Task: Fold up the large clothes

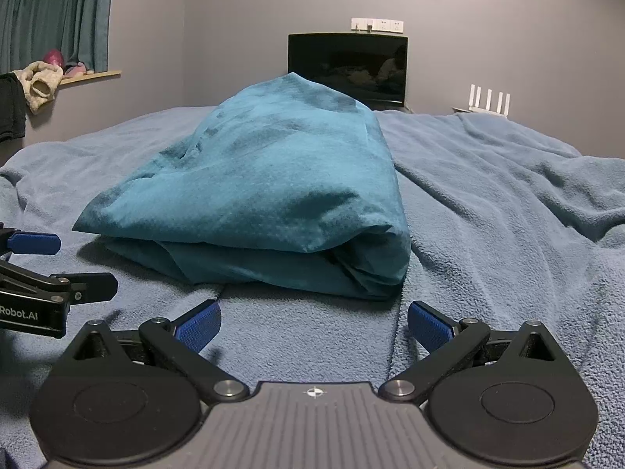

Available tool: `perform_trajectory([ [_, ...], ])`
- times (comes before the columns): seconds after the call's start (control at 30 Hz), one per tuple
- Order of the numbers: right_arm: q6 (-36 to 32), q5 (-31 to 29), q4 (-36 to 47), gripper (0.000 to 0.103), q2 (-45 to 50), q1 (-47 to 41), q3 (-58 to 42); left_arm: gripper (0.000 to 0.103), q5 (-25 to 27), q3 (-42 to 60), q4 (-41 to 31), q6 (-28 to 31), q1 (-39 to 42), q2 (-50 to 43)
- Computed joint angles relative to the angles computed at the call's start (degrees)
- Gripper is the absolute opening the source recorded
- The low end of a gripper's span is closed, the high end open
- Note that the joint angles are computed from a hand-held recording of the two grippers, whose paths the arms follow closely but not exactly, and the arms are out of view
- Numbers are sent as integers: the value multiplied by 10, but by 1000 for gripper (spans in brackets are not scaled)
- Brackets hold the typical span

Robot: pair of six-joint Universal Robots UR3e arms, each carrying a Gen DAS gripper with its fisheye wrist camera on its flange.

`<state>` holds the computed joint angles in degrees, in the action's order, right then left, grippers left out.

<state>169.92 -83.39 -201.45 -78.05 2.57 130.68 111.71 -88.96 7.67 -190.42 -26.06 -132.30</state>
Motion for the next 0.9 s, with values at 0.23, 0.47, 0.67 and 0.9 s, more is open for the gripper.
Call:
perform_trajectory([
  [0.23,2,-5,4,103,3,4,-5,101,-1,0,0,0,1,0],
  [0.47,2,-5,4,103,5,4,-6,101,-2,0,-1,1,2,0],
  [0.67,2,-8,2,103,7,7,-5,101,-3,0,-1,1,2,0],
  [0.9,2,-8,3,103,9,7,-6,101,-3,0,-1,1,3,0],
])
